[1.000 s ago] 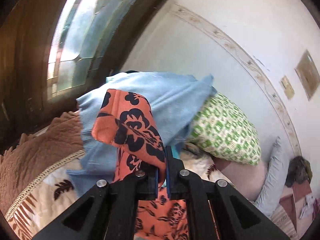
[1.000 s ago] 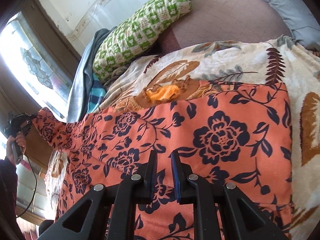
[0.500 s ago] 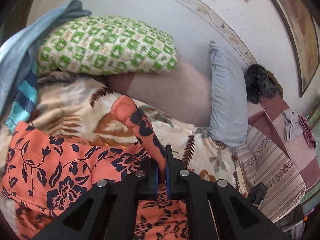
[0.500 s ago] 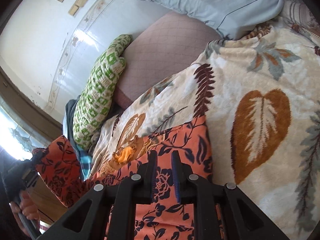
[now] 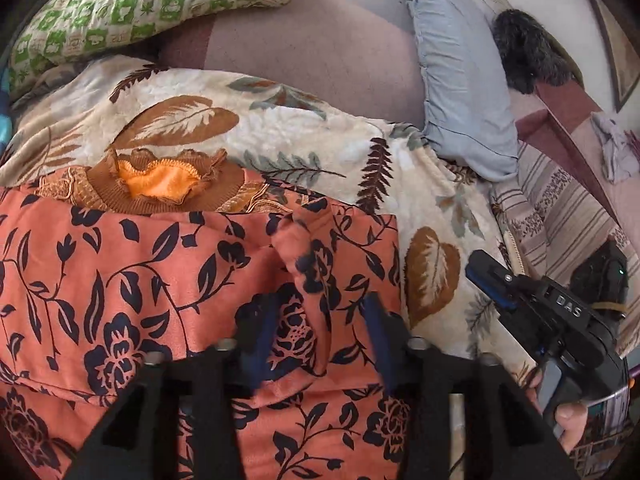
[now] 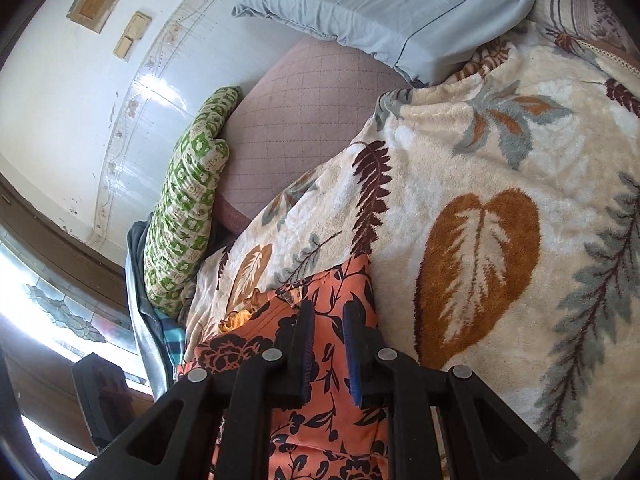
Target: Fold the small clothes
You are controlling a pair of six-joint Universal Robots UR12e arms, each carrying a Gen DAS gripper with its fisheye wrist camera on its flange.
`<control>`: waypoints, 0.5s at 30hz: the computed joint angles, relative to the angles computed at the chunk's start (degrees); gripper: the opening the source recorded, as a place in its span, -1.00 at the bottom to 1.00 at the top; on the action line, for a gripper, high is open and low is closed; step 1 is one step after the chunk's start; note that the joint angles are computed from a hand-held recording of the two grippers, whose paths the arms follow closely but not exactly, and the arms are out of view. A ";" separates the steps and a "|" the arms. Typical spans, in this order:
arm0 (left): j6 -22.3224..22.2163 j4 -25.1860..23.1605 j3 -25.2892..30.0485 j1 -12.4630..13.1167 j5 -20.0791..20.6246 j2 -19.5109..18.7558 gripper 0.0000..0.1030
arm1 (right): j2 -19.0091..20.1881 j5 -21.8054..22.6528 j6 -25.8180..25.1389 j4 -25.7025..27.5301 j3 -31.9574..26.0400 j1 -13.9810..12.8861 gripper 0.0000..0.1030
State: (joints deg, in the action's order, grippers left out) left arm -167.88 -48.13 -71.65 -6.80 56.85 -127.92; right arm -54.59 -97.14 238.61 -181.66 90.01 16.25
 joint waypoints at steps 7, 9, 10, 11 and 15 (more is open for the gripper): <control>7.17 12.36 -3.87 1.64 4.66 3.20 0.50 | 1.77 5.25 -5.38 -4.23 -2.22 0.57 -0.67; 6.01 13.88 -3.70 2.44 8.96 2.69 0.50 | 2.79 10.61 -7.63 -6.55 -3.32 0.55 -0.67; 4.88 13.94 -3.43 2.89 11.56 2.33 0.50 | 3.35 13.48 -8.92 -6.96 -4.05 0.53 -0.66; 3.71 13.69 -3.09 3.30 14.31 1.91 0.50 | 3.90 15.86 -10.16 -6.43 -4.89 0.61 -0.67; -0.60 9.90 -1.38 5.04 22.37 -0.07 0.50 | 5.77 19.38 -12.28 2.59 -8.65 1.35 -0.67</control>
